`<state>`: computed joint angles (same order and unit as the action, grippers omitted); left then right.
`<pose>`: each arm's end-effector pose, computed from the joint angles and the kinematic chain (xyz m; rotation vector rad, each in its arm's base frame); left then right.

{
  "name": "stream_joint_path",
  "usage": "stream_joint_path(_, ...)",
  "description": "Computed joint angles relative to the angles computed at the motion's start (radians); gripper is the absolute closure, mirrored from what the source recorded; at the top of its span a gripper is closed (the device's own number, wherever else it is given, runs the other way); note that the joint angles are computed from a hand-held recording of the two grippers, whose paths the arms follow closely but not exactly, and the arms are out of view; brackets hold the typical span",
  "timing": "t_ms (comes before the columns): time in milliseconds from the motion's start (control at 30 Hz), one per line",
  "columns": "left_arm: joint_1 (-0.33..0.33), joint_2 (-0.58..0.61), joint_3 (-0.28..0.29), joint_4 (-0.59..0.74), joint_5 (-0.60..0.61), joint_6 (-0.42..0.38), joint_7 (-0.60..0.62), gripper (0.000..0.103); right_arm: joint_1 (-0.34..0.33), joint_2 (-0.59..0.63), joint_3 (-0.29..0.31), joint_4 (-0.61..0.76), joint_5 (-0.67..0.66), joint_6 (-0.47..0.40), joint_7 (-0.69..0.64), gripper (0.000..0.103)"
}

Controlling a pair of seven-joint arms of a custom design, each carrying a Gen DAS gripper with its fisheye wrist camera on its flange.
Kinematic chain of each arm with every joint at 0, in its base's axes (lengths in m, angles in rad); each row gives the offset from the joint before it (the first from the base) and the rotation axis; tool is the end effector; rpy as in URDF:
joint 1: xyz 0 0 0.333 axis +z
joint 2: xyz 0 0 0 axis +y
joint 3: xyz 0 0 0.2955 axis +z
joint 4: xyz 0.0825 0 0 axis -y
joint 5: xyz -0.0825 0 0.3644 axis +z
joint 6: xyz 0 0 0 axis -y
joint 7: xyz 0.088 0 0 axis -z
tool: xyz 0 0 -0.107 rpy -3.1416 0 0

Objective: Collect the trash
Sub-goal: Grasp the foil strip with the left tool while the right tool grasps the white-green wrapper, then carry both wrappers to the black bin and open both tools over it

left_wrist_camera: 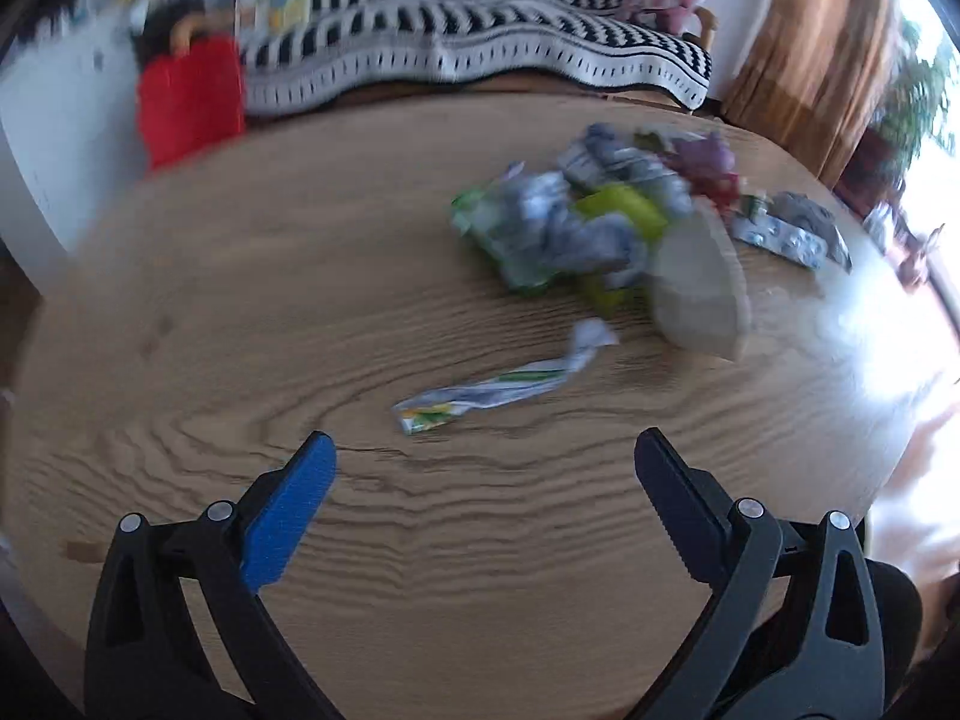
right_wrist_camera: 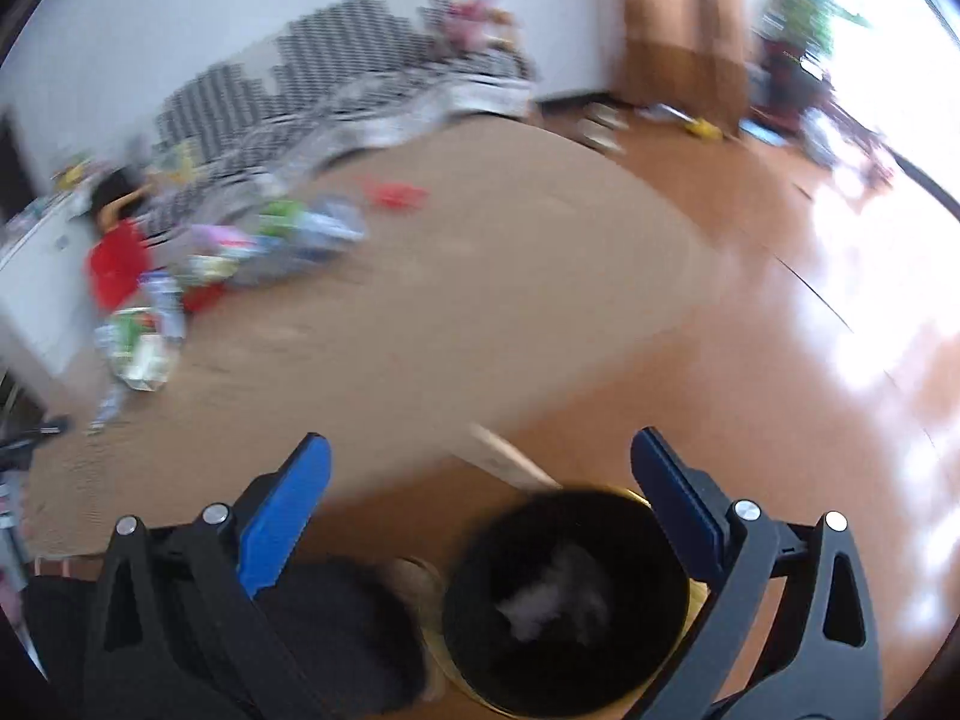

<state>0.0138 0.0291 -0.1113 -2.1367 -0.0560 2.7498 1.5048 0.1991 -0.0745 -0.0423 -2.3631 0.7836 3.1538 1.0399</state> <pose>0.5690 -0.0530 0.4493 -1.9363 1.9077 -0.6583 0.5140 0.0172 0.4340 -1.5797 1.7481 -0.5993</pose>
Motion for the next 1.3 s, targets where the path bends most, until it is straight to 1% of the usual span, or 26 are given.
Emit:
stream_joint_path(33,-0.006,-0.007,0.015,0.000,-0.019,-0.013,0.011,0.006,0.020,0.017,0.013,0.041,0.000,-0.009,-0.019,0.006)
stream_joint_path(67,0.006,0.003,0.008,0.007,0.019,-0.013,-0.018,0.006,0.031,0.043,0.025,0.087,-0.004,-0.021,-0.025,0.006)
stream_joint_path(133,0.012,0.041,0.002,0.034,0.002,0.007,0.049,0.006,0.045,0.089,0.062,0.177,-0.023,-0.063,-0.036,0.006)
stream_joint_path(167,0.013,0.047,-0.003,0.036,0.005,0.011,0.068,0.006,0.052,0.124,0.075,0.229,-0.085,-0.085,0.005,0.006)
stream_joint_path(200,0.016,0.058,-0.003,0.034,0.011,0.023,0.083,0.006,0.082,0.155,0.060,0.270,-0.145,-0.104,0.047,0.006)
stream_joint_path(233,0.022,0.087,-0.004,0.054,0.013,0.032,0.108,0.006,0.087,0.219,0.070,0.347,-0.275,-0.127,0.157,0.006)
stream_joint_path(300,0.031,0.119,-0.013,0.076,0.014,0.034,0.136,0.006,0.109,0.296,0.064,0.445,-0.382,-0.183,0.255,0.006)
stream_joint_path(333,0.031,0.131,-0.012,0.088,0.039,0.029,0.141,0.006,0.132,0.359,0.052,0.528,-0.448,-0.235,0.313,0.006)
stream_joint_path(367,0.031,0.139,-0.010,0.084,0.060,0.043,0.139,0.006,0.136,0.422,0.061,0.614,-0.482,-0.296,0.328,0.006)
stream_joint_path(400,0.036,0.138,-0.013,0.075,0.070,0.058,0.151,0.006,0.128,0.476,0.082,0.681,-0.533,-0.328,0.356,0.006)
stream_joint_path(467,0.061,0.158,-0.042,0.093,0.020,0.069,0.227,0.006,0.157,0.545,0.063,0.773,-0.556,-0.382,0.381,0.006)
stream_joint_path(500,0.069,0.164,-0.048,0.103,0.001,0.059,0.240,0.006,0.156,0.580,0.074,0.818,-0.558,-0.394,0.392,0.006)
stream_joint_path(600,0.085,0.186,-0.066,0.129,-0.031,0.054,0.299,0.006,0.148,0.625,0.100,0.858,-0.552,-0.376,0.388,0.006)
stream_joint_path(667,0.101,0.196,-0.086,0.140,-0.070,0.055,0.364,0.006,0.168,0.654,0.076,0.898,-0.590,-0.409,0.408,0.006)
stream_joint_path(700,0.100,0.199,-0.084,0.142,-0.074,0.059,0.368,0.006,0.178,0.666,0.066,0.917,-0.609,-0.419,0.418,0.006)
stream_joint_path(767,0.099,0.199,-0.085,0.139,-0.082,0.065,0.376,0.006,0.199,0.688,0.047,0.944,-0.645,-0.401,0.439,0.006)
stream_joint_path(833,0.098,0.207,-0.084,0.142,-0.087,0.080,0.378,0.006,0.234,0.708,0.012,0.961,-0.694,-0.370,0.479,0.006)
stream_joint_path(933,0.096,0.221,-0.089,0.156,-0.087,0.087,0.378,0.006,0.253,0.756,-0.013,1.036,-0.727,-0.398,0.547,0.006)
stream_joint_path(967,0.095,0.223,-0.093,0.158,-0.085,0.087,0.384,0.009,0.253,0.770,-0.012,1.060,-0.738,-0.427,0.551,0.013)
stream_joint_path(1000,0.101,0.220,-0.106,0.156,-0.099,0.092,0.402,0.015,0.248,0.781,-0.006,1.082,-0.741,-0.465,0.557,0.036)
stream_joint_path(1033,0.108,0.212,-0.119,0.148,-0.116,0.103,0.427,0.046,0.243,0.790,0.002,1.099,-0.737,-0.488,0.568,0.047)
stream_joint_path(1067,0.107,0.202,-0.125,0.141,-0.124,0.104,0.442,0.083,0.226,0.786,0.024,1.093,-0.721,-0.481,0.561,0.046)
stream_joint_path(1100,0.100,0.197,-0.121,0.141,-0.118,0.092,0.442,0.088,0.210,0.776,0.044,1.076,-0.704,-0.470,0.548,0.047)
stream_joint_path(1133,0.090,0.193,-0.112,0.141,-0.114,0.084,0.421,0.088,0.190,0.763,0.068,1.053,-0.679,-0.446,0.530,0.047)
stream_joint_path(1200,0.111,0.187,-0.135,0.144,-0.202,0.058,0.452,0.089,0.191,0.720,0.066,0.977,-0.670,-0.374,0.525,0.047)
stream_joint_path(1300,0.103,0.166,-0.127,0.125,-0.248,0.089,0.466,0.089,0.190,0.677,0.062,0.901,-0.660,-0.282,0.511,0.047)
